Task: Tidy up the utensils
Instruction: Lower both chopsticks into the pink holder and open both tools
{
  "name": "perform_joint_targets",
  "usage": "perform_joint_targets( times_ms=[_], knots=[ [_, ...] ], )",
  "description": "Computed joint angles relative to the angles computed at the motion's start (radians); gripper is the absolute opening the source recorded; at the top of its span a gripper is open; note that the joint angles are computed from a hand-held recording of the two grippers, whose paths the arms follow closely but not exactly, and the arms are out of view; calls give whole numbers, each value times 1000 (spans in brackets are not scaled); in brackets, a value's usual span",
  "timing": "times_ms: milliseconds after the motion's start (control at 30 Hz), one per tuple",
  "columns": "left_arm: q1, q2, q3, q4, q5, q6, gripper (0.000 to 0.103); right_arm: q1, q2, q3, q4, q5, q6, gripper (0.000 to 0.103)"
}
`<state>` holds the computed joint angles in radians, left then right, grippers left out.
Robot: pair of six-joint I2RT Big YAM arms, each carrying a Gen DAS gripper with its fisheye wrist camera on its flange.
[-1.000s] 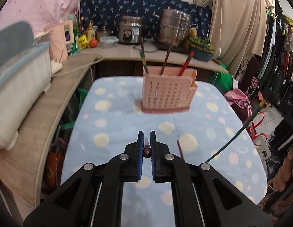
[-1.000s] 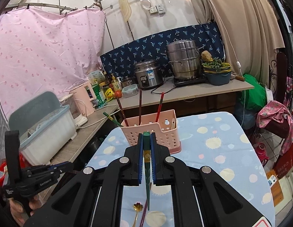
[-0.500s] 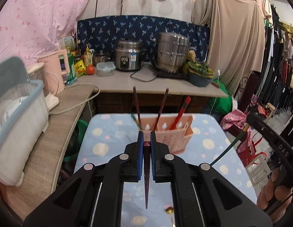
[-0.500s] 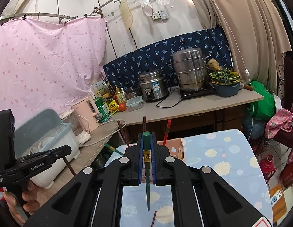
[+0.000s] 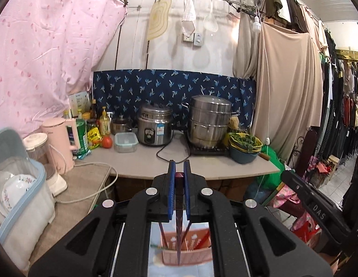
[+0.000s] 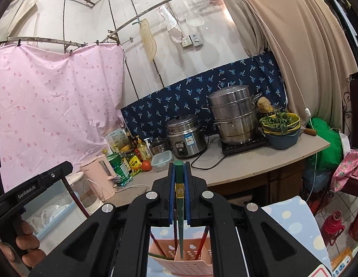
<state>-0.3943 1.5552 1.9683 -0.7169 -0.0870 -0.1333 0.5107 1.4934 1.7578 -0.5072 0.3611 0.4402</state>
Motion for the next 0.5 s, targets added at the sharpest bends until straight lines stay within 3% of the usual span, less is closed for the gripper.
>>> perform_joint_targets(
  times_ms=[167, 500],
  knots=[
    [2, 78, 68, -9, -10, 3, 7, -20, 70, 46, -33, -24, 3, 7],
    [29, 154, 43, -31, 19, -28, 7, -37, 130, 16, -59, -78, 32, 7]
  ],
)
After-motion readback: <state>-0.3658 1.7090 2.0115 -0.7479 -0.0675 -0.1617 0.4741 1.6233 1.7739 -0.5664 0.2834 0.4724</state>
